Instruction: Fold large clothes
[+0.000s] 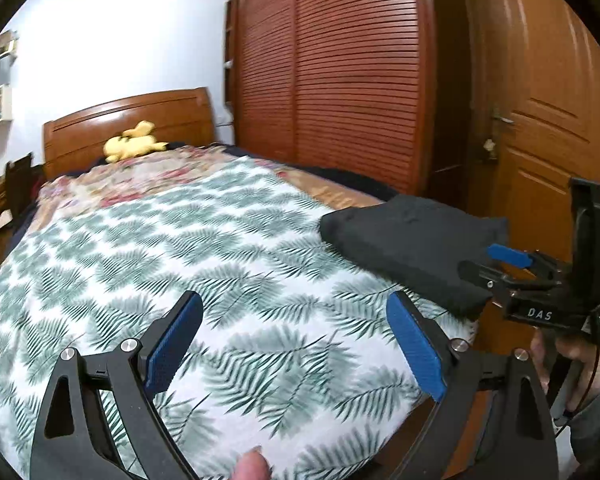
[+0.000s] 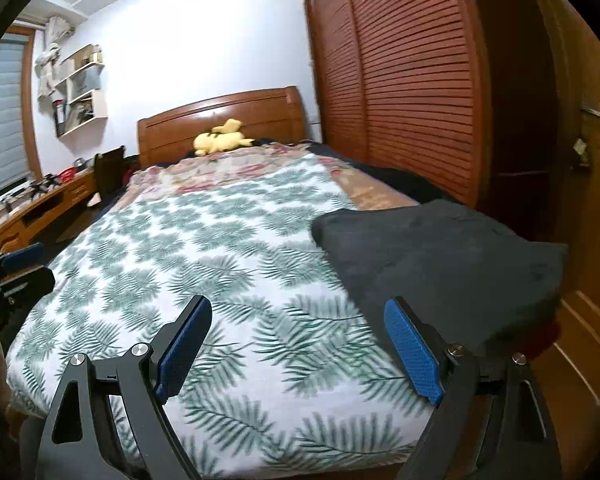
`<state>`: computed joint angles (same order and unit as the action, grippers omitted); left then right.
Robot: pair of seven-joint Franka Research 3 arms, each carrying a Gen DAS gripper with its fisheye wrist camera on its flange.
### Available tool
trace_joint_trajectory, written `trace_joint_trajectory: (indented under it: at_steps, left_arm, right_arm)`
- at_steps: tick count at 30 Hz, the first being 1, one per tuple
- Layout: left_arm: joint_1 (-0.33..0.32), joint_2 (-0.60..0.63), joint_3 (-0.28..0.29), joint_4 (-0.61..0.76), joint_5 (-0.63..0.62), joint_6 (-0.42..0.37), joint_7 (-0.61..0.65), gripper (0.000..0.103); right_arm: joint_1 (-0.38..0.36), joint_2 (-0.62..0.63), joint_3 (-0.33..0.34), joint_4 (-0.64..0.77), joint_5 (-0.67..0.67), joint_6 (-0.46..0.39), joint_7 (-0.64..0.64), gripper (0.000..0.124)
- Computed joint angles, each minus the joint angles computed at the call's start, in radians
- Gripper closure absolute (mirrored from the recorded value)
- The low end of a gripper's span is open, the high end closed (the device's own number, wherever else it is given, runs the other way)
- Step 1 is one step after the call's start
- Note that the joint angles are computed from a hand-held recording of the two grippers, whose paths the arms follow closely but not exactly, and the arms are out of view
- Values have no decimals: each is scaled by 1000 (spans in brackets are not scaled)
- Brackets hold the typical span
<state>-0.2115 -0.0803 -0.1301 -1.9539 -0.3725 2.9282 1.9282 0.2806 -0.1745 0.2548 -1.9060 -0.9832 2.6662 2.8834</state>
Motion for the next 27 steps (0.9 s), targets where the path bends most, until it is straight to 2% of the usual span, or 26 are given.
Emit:
trace_joint_trajectory:
  at_steps: [4,9,12,18,27]
  left_arm:
    - [28,-44,6,-72,77,27,-92,10]
    - [41,-88,44,-148,132,29,-186,10]
    - [95,-114,26,-200,247,46,-315,10]
    - [151,-176,24,-290,407,49,-485,10]
    - [147,-322,71,-407,485,30,-595,10]
  right_arm:
    - [16,33,-5,20,16,31,-26,35]
    - [56,98,-28,65,81,66,-118,35]
    - [86,140,-48,105,126,77,-191,34]
    - [139,179,-84,150,180,110,-284,32]
    - [169,152,-82,116,81,166,-209,32]
